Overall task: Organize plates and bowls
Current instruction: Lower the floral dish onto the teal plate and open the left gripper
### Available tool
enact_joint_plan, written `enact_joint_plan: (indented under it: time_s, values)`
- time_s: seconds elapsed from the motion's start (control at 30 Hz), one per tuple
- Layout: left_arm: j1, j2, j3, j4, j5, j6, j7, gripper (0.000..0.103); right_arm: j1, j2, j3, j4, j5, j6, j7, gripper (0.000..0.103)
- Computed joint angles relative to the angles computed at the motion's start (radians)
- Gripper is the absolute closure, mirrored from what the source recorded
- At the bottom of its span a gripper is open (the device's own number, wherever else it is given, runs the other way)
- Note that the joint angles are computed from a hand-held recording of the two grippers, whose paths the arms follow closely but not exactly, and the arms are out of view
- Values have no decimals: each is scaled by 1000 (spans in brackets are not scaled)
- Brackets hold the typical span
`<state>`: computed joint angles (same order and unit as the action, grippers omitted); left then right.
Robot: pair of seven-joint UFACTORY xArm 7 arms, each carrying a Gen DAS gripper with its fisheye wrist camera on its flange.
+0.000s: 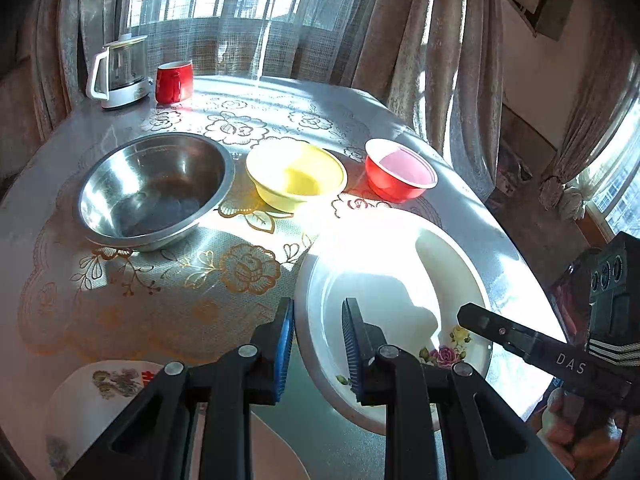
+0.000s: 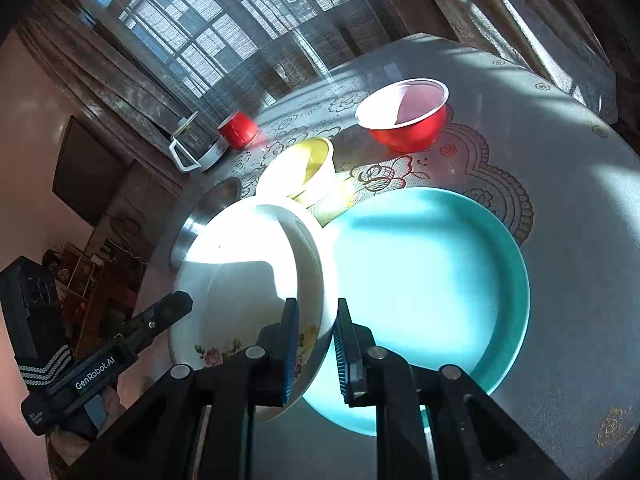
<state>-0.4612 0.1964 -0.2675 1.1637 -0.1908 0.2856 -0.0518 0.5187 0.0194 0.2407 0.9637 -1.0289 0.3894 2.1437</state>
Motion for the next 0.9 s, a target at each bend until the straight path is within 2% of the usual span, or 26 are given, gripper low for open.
enact_joint_plan:
  time_s: [0.23, 0.37, 0.6, 0.77, 0.9]
  values:
    - [-96, 142, 45, 138, 152, 81, -138, 80, -56, -71, 7, -125, 35, 5, 17, 85]
    - [-97, 187, 37, 190, 167, 130, -147, 80, -70, -55, 16, -131, 67, 28, -26, 85]
    - [-128, 192, 66, 191, 239, 141, -200, 80, -61, -39, 13, -129, 37, 64, -18, 84]
    - [-108, 192, 50, 181, 222, 149, -199, 80, -61, -76, 22, -156, -10, 55, 50, 81]
    - [-122, 168, 62, 146, 248, 111, -218, 80, -57, -95, 50, -160, -6, 100, 55, 81]
